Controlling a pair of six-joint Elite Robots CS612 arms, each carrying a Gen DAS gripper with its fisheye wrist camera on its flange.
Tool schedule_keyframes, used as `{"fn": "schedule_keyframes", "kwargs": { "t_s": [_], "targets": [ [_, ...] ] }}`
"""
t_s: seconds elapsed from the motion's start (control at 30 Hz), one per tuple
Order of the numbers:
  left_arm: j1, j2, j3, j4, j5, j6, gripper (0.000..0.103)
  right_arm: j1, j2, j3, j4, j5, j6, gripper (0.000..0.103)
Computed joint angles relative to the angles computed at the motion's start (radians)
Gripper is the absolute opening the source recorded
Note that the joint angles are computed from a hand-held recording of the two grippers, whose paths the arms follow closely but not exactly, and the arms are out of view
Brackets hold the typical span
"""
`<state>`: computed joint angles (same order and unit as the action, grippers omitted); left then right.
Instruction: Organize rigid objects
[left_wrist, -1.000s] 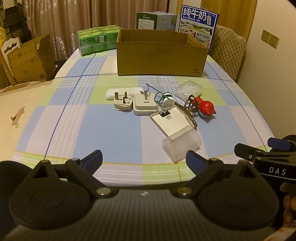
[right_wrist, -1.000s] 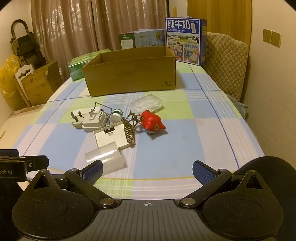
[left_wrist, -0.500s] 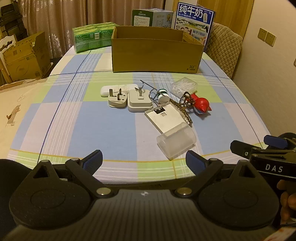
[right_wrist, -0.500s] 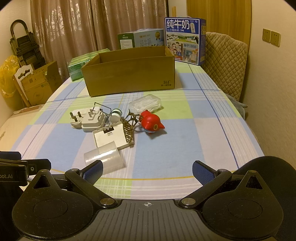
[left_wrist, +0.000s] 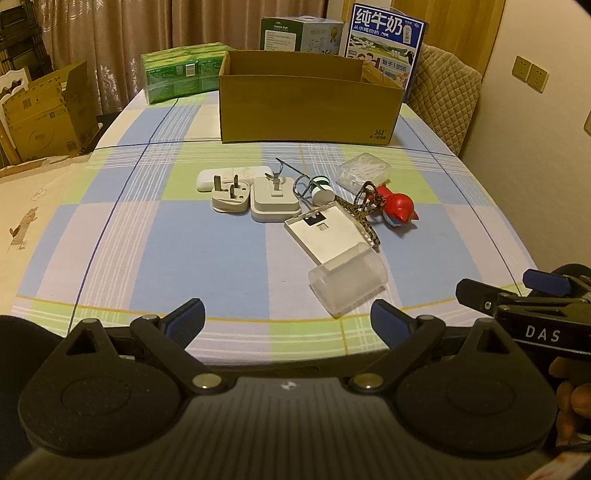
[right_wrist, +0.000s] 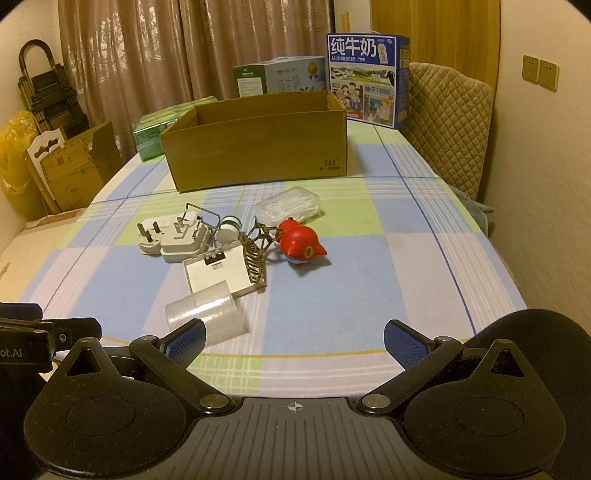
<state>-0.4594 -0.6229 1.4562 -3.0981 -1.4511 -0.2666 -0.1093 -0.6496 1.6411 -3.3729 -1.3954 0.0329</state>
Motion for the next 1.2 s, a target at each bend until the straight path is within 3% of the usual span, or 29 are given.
{"fn": "schedule_keyframes", "kwargs": {
  "t_s": [1.2],
  "targets": [
    [0.003,0.0,-0.008,0.009,-0.024,0.0,0.095,-0.003,0.003,-0.008,0.024,0.012,0.015,0.101]
  ]
}}
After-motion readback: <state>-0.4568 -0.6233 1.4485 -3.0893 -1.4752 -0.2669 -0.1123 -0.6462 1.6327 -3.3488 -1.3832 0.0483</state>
